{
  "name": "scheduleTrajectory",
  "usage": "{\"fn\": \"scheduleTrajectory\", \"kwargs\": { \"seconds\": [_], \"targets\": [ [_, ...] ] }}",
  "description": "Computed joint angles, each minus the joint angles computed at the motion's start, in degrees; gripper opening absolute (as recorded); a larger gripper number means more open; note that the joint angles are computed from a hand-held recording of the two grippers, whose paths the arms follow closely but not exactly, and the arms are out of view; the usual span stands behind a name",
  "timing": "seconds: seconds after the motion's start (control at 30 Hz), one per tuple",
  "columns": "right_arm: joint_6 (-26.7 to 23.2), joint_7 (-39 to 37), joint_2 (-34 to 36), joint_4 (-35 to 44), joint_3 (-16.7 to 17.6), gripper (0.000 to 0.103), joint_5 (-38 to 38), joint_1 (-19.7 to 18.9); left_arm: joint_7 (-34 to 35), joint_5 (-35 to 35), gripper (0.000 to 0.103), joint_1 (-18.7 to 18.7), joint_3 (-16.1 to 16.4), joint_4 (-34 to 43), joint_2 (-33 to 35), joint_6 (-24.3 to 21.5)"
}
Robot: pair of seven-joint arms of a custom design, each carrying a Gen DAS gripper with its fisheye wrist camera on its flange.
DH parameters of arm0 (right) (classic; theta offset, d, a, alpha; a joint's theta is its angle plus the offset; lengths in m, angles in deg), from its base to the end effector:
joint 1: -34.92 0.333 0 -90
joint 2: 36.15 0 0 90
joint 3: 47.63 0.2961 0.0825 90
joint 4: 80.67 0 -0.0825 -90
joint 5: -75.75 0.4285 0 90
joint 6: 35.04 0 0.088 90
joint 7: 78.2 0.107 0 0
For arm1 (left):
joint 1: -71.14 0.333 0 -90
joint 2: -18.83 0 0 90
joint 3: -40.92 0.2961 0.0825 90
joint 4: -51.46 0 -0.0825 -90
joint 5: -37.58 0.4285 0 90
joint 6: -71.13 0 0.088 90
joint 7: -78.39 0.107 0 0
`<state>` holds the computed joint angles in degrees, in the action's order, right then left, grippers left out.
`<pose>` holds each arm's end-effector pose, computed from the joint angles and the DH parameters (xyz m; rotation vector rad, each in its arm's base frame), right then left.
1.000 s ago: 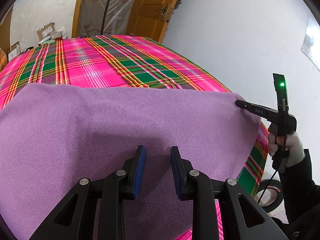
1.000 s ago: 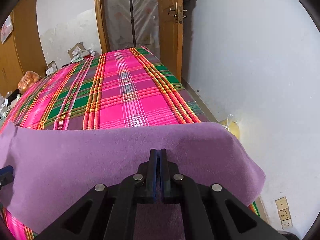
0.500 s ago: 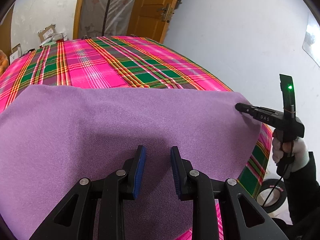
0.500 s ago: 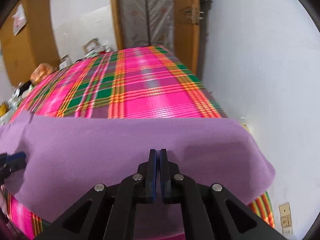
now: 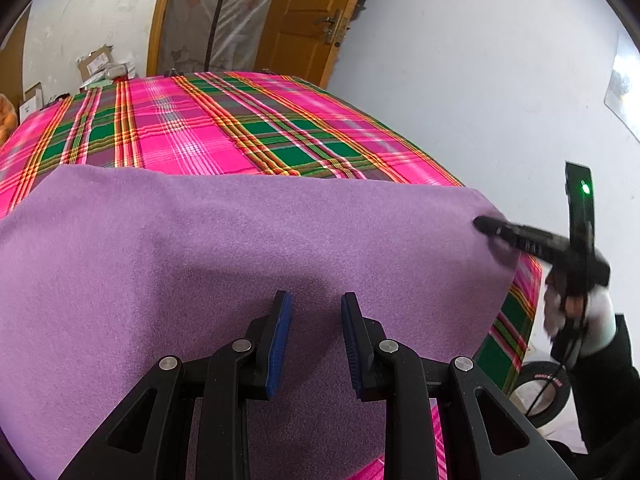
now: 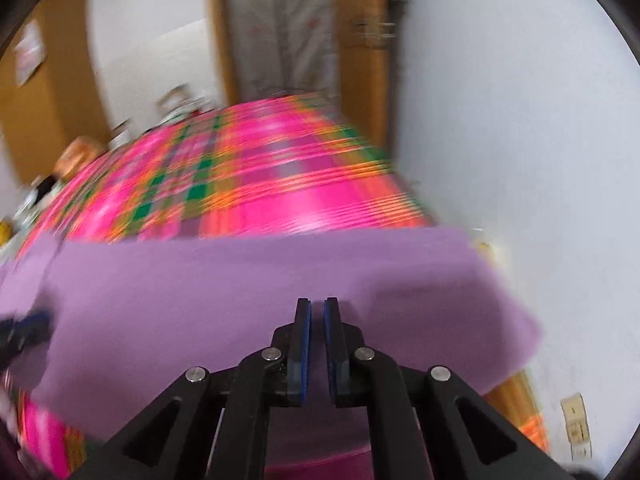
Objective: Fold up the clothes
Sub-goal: 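Move the right gripper back toward the left gripper over the sweatshirt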
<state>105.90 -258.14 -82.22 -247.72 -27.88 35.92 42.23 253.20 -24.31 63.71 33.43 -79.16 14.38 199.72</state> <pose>0.3455 0.1439 0.3648 -1.1369 2.3384 -0.9499 0.5301 -0.1675 0.3568 0.7253 -2.6864 1.2212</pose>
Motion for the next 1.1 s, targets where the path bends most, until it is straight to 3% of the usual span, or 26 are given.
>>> {"fn": "scheduleTrajectory", "kwargs": {
  "seconds": [0.1, 0.23, 0.37, 0.6, 0.87, 1.1],
  "targets": [
    [0.2, -0.4, 5.4, 4.2, 2.5, 0.010, -2.0, 0.6, 0.1, -0.2, 0.027, 0.1, 0.1, -0.1, -0.1, -0.1],
    [4.4, 0.2, 10.1, 7.6, 2.3, 0.010, -4.8, 1.4, 0.1, -0.3, 0.027, 0.1, 0.1, -0.2, -0.2, -0.1],
    [-1.3, 1.7, 14.7, 11.8, 4.7, 0.010, -8.9, 2.2, 0.2, -0.3, 0.027, 0.1, 0.2, -0.3, -0.3, 0.0],
    [-1.2, 3.9, 13.3, 10.1, 0.9, 0.014, -11.6, 5.9, 0.3, -0.2, 0.027, 0.0, 0.1, -0.4, -0.3, 0.4],
    [-0.6, 5.1, 11.3, 8.3, 0.3, 0.019, -11.3, 7.2, 0.9, -0.2, 0.027, -0.3, 0.0, -1.0, -0.9, 1.8],
    [-0.7, 5.9, 9.3, 6.9, 1.3, 0.024, -9.9, 7.7, 2.7, -1.3, 0.027, -1.9, -0.2, -4.0, -3.4, 7.0]
  ]
}}
